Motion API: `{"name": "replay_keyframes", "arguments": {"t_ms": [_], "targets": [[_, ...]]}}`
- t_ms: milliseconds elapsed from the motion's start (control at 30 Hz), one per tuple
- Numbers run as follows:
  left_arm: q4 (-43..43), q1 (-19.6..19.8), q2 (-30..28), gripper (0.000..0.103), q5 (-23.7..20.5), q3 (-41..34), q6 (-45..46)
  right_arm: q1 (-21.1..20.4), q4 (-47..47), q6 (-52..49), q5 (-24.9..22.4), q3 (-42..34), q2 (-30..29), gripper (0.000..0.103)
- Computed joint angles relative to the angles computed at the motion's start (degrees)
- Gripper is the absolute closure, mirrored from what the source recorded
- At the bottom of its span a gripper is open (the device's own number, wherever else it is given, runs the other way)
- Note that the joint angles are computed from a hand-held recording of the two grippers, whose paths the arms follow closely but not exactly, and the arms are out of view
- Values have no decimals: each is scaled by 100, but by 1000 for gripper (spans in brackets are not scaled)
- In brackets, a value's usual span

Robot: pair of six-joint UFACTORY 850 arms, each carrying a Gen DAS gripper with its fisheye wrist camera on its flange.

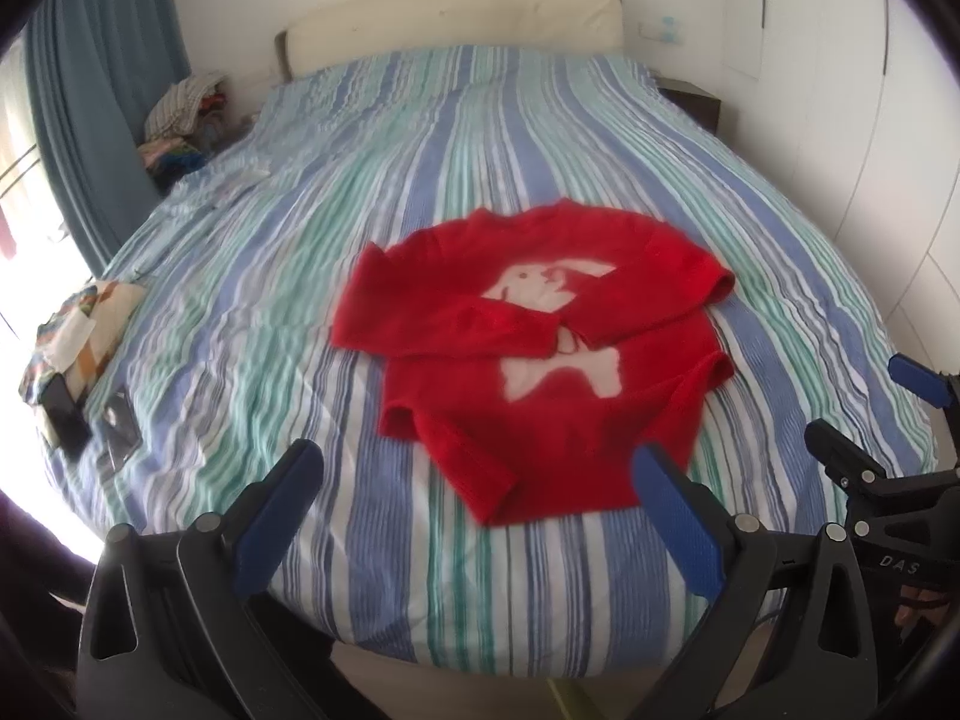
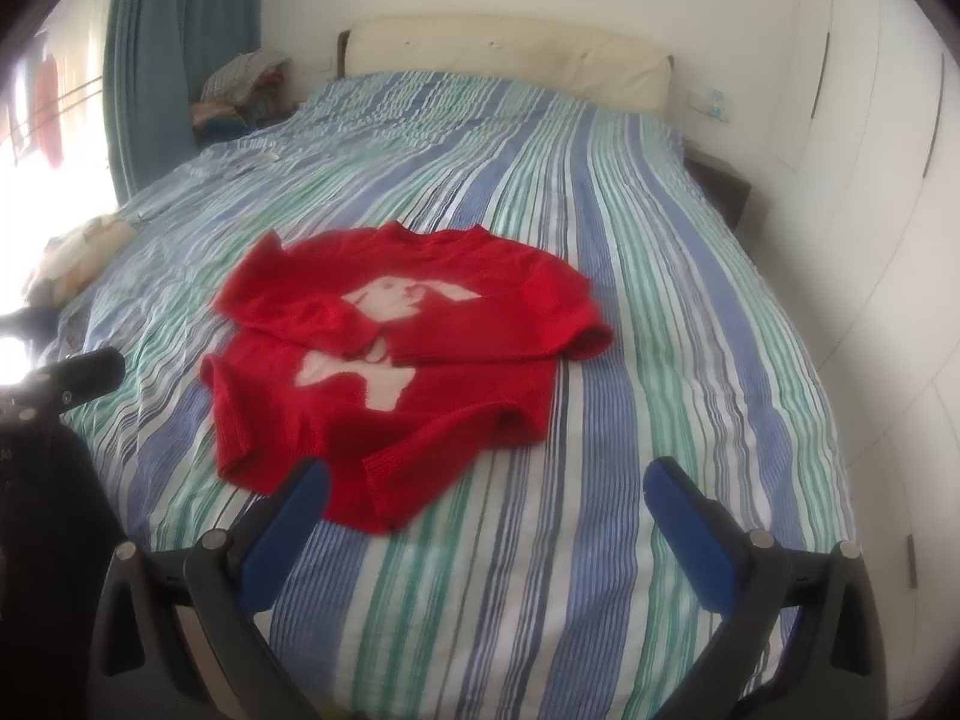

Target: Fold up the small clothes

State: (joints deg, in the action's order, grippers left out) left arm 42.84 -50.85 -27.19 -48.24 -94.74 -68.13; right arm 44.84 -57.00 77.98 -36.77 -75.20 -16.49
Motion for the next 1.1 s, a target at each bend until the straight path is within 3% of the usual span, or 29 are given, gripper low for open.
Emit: {"name": "replay_keyframes", "arguments": {"t_ms": [767,1000,1100], "targets": [[-8,66,69,0,-59,169,-251,18,143,17,-57,-64,-47,0],[158,106,254,0,-68,576,-570,125,-278,566,-189,161,159,0],[-347,271,163,1,-161,613,-344,98,-98,460,-267,270,209,0]]}}
